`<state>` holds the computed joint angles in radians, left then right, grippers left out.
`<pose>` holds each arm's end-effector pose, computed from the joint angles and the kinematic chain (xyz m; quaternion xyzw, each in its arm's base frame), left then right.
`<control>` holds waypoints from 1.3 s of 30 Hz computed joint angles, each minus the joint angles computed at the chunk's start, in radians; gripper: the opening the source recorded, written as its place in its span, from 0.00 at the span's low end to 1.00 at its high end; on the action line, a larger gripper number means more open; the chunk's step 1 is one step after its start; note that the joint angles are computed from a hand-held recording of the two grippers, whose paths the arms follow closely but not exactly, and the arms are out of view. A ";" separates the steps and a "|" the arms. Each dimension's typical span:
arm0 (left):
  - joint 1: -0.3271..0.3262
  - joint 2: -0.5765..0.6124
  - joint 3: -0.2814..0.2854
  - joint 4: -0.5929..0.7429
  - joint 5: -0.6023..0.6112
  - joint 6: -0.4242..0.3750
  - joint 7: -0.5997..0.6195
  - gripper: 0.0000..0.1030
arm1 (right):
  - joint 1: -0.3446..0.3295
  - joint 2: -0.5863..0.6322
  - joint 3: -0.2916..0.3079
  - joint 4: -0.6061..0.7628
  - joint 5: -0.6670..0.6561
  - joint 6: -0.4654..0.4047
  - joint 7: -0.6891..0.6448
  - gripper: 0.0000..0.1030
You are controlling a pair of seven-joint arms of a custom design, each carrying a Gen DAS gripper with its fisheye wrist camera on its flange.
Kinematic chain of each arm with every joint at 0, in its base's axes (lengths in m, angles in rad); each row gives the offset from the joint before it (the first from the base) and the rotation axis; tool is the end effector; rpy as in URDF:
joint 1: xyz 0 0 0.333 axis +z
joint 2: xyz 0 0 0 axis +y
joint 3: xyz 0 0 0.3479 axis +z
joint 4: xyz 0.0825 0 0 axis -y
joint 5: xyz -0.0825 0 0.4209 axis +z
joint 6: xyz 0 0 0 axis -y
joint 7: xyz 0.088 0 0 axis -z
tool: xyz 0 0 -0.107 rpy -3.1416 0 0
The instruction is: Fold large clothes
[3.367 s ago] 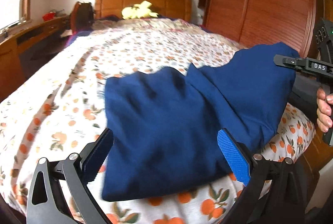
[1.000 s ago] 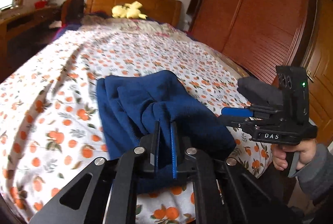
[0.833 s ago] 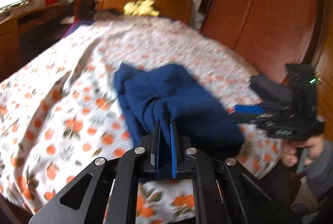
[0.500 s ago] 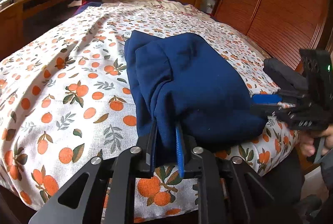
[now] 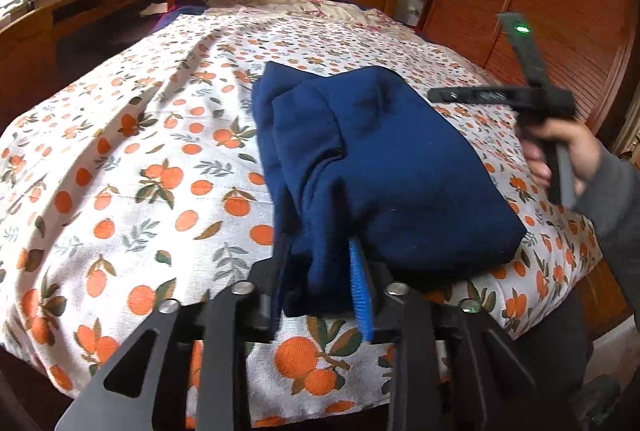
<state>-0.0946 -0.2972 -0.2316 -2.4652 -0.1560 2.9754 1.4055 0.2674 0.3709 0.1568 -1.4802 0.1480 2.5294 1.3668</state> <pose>0.4848 -0.1597 0.5068 -0.6390 0.6628 -0.3394 0.1928 0.7063 0.2941 0.5647 -0.8092 0.4765 -0.1416 0.3130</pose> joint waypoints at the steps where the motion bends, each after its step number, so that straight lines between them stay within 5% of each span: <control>1: 0.023 -0.006 -0.017 -0.001 0.021 -0.005 -0.021 0.41 | 0.002 0.051 -0.008 0.073 -0.005 -0.042 0.021 0.53; 5: 0.026 -0.031 -0.009 -0.013 0.029 -0.013 -0.031 0.47 | 0.010 0.198 -0.023 0.282 -0.029 -0.159 0.080 0.55; 8: 0.020 -0.046 0.001 -0.020 0.024 -0.022 -0.022 0.49 | 0.010 0.305 -0.025 0.436 -0.023 -0.242 0.129 0.67; 13: 0.024 -0.070 -0.005 -0.032 0.026 -0.039 -0.020 0.50 | -0.011 0.412 0.003 0.596 0.041 -0.368 0.153 0.68; 36: -0.034 0.008 0.018 -0.031 -0.056 -0.023 0.018 0.50 | -0.027 0.390 0.008 0.547 0.108 -0.361 0.177 0.68; 37: -0.037 0.010 0.020 -0.030 -0.060 -0.020 0.019 0.50 | -0.033 0.389 0.016 0.543 0.119 -0.360 0.173 0.65; 38: -0.040 0.011 0.023 -0.029 -0.066 -0.018 0.021 0.49 | -0.050 0.388 0.040 0.539 0.153 -0.363 0.153 0.52; 39: -0.057 0.015 0.036 -0.028 -0.084 -0.013 0.038 0.38 | -0.056 0.387 0.047 0.535 0.172 -0.364 0.147 0.46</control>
<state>-0.1513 -0.2825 -0.1951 -2.4934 -0.2404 2.9621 1.4435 0.2111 0.7579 0.2038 -0.9448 0.3197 2.1653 1.5143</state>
